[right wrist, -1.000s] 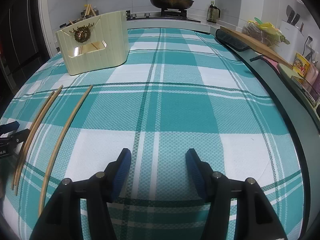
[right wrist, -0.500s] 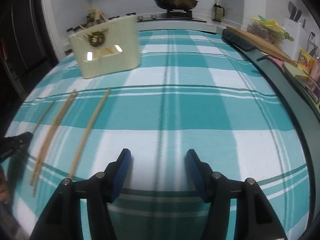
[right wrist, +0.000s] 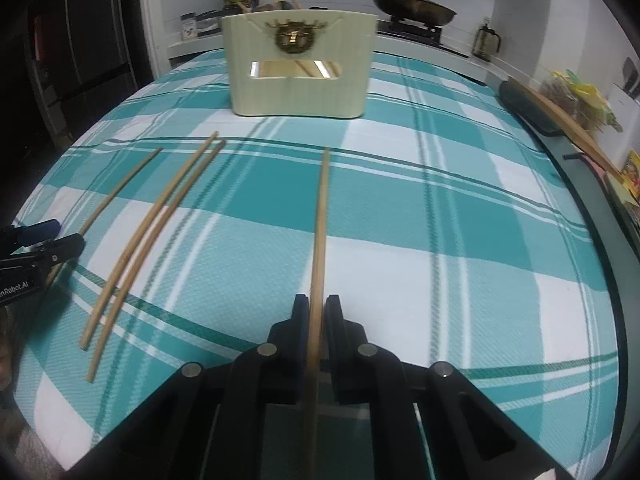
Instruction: Organize utensils
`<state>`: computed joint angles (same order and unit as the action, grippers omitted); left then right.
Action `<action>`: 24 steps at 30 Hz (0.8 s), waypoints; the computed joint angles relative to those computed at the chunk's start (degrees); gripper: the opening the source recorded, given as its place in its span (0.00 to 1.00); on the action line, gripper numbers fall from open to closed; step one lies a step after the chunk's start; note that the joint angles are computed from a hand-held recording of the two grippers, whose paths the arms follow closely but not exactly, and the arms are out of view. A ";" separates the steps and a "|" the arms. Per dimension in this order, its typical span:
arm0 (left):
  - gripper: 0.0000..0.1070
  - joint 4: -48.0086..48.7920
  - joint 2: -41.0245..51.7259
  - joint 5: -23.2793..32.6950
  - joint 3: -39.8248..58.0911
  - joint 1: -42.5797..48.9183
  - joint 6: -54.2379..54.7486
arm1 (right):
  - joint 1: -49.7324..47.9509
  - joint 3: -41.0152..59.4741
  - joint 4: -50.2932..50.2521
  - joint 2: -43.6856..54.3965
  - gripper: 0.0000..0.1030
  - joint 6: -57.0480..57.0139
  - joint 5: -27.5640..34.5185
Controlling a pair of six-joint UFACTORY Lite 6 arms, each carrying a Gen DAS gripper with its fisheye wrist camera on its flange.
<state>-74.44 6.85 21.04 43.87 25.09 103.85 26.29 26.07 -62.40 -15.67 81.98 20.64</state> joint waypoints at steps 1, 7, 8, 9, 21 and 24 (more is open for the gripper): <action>0.76 -1.47 0.17 -0.23 -0.14 -0.03 1.63 | -1.24 -1.44 1.28 -2.10 0.08 -2.01 0.10; 0.91 0.62 2.58 -0.13 1.69 -0.50 -0.09 | -3.73 -4.96 1.39 -6.24 0.61 -5.07 -1.74; 0.93 1.49 2.70 -0.06 1.84 -0.67 -0.49 | -3.80 -5.23 0.09 -6.11 0.61 -3.85 -2.38; 0.94 2.05 2.74 -0.01 1.91 -0.78 -0.77 | -4.34 -6.01 -2.37 -6.51 0.61 -1.42 -3.55; 0.96 2.86 2.82 0.46 1.94 -0.83 -0.99 | -5.26 -6.82 -16.02 -5.16 0.66 12.37 -5.39; 0.96 2.86 2.82 0.46 1.94 -0.83 -0.99 | -5.30 -6.84 -16.04 -5.18 0.66 12.39 -5.44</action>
<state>-71.58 9.67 21.51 45.80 24.26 102.85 20.99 19.23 -78.45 -20.84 94.37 15.20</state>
